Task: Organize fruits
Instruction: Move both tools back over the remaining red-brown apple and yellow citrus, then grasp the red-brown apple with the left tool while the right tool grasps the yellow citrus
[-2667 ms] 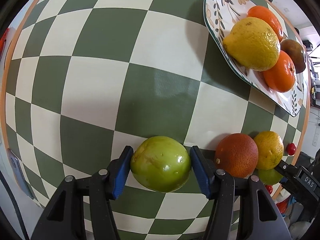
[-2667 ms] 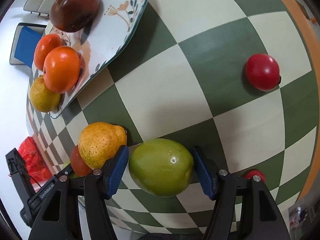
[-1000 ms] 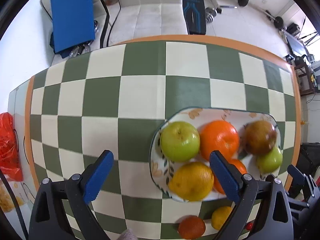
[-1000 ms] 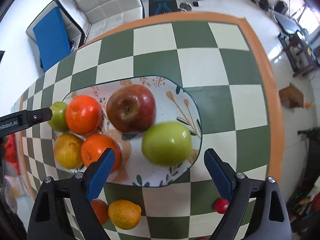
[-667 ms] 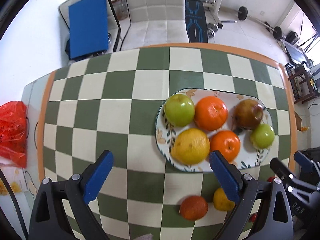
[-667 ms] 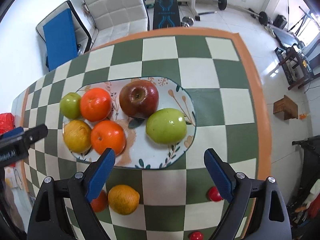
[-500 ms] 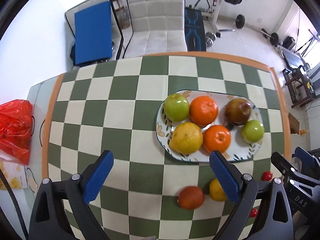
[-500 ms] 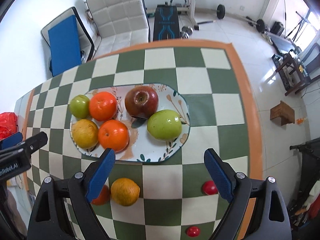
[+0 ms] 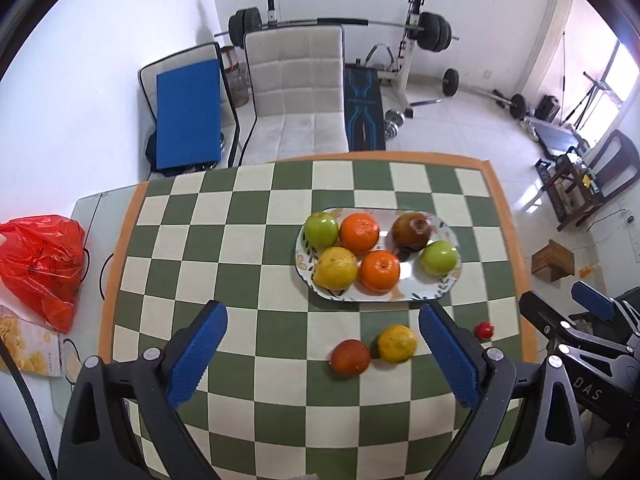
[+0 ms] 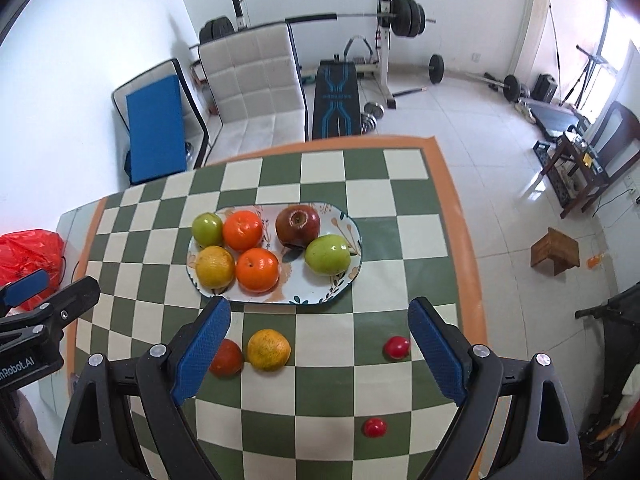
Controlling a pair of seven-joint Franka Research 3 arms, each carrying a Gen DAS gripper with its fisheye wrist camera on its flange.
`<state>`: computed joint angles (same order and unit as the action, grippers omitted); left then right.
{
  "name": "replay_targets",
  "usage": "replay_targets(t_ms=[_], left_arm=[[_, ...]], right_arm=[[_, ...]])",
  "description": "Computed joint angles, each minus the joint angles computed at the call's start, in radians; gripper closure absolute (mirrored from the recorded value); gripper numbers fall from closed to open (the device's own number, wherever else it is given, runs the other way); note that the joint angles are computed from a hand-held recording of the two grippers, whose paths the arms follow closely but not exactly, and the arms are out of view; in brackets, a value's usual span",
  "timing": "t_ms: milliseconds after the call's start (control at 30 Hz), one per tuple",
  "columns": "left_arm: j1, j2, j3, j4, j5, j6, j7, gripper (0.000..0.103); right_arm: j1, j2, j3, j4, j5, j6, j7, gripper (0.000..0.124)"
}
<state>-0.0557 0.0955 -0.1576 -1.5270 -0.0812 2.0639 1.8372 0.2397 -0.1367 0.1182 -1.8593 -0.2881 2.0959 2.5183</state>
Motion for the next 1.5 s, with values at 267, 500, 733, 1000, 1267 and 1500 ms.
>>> replay_targets(t_ms=[267,500,733,1000,1267,1500], left_arm=[[0.004,-0.094,0.015,-0.074,-0.052,0.016,0.03,0.005],[0.0,-0.122,0.028,-0.104,-0.061,0.017,0.02,0.005],[-0.005,-0.046,0.019,-0.102,0.075,0.021,-0.05,0.0],[-0.021,0.128,0.017,-0.05,0.26,-0.088,-0.205,0.0],[-0.019,0.236,0.014,0.011,0.283,-0.197,-0.257,0.0],[-0.003,0.278,-0.004,0.05,0.216,-0.247,-0.237,0.0]], right_arm=[[0.004,-0.086,0.043,0.002,-0.044,-0.049,0.042,0.031],[0.002,-0.122,0.065,0.004,-0.042,-0.061,0.063,0.031],[0.002,-0.084,0.029,-0.038,0.076,0.015,0.03,0.031],[0.007,0.103,-0.043,-0.111,0.386,0.185,-0.101,0.034],[-0.004,0.327,-0.056,-0.076,0.698,0.234,-0.261,0.049],[0.011,0.334,-0.064,-0.107,0.716,0.239,-0.302,0.063]])
